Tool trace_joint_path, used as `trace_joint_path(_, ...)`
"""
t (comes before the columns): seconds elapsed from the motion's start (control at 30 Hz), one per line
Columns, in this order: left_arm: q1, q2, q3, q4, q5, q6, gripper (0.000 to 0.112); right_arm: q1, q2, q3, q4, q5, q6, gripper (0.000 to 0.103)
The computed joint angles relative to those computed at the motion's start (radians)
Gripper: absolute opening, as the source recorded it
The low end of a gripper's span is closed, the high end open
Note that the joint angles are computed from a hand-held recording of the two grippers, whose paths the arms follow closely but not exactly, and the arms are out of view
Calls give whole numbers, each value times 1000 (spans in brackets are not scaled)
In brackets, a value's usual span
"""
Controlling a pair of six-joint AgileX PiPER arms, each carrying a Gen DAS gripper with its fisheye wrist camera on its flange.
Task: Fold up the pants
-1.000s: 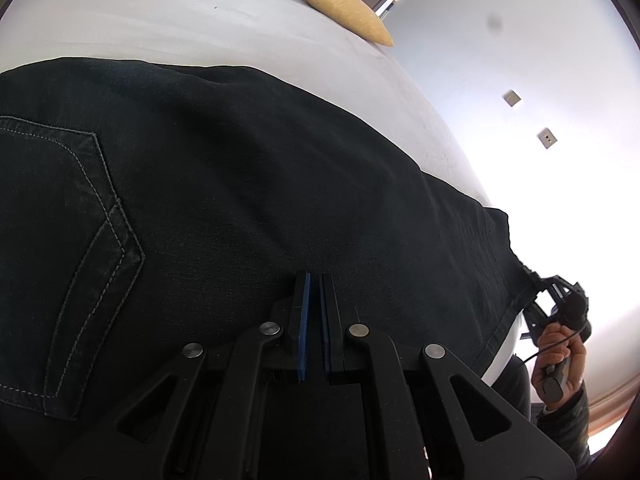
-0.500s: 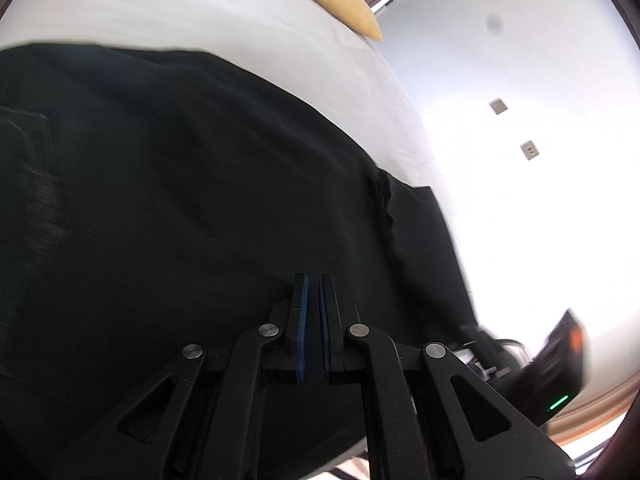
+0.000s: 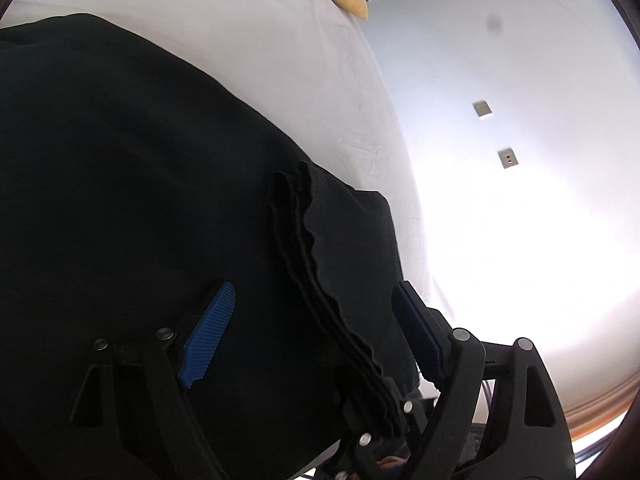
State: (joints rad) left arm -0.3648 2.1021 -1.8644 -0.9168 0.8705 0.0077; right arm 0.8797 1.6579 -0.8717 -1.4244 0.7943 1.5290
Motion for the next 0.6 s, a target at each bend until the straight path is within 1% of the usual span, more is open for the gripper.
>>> trace_joint_path(0.1, -1, 29, -55, 21, 30, -37, 79, 40, 10, -20, -1, 21, -18, 11)
trace_joint_path(0.13, 0, 36, -68, 24, 42, -39, 73, 61, 16, -33, 5, 36, -30, 11)
trace_joint_path(0.17, 3, 44, -87, 30, 63, -37, 63, 79, 24, -44, 8, 47, -44, 11)
trace_joint_path(0.2, 7, 58, -112, 40, 88, -45, 33, 96, 31, -55, 10, 57, -57, 11)
trace_joint_path(0.23, 13, 70, -136, 62, 113, -67, 22, 111, 39, -66, 12, 64, -67, 11)
trace_joint_path(0.27, 17, 65, -127, 67, 110, -69, 21, 126, 47, -78, 16, 72, -78, 11)
trace_joint_path(0.3, 28, 55, -110, 61, 102, -52, 13, 137, 56, -93, 23, 76, -94, 11)
trace_joint_path(0.33, 37, 50, -104, 62, 101, -45, 11, 149, 67, -111, 33, 77, -115, 11)
trace_joint_path(0.4, 61, 28, -78, 61, 101, -22, 9, 163, 85, -137, 40, 76, -143, 11)
trace_joint_path(0.57, 106, -53, -14, 99, 105, 16, 8, 211, 153, -258, 69, 77, -263, 11)
trace_joint_path(0.6, 124, -63, -15, 113, 118, 21, 8, 216, 173, -294, 82, 71, -300, 11)
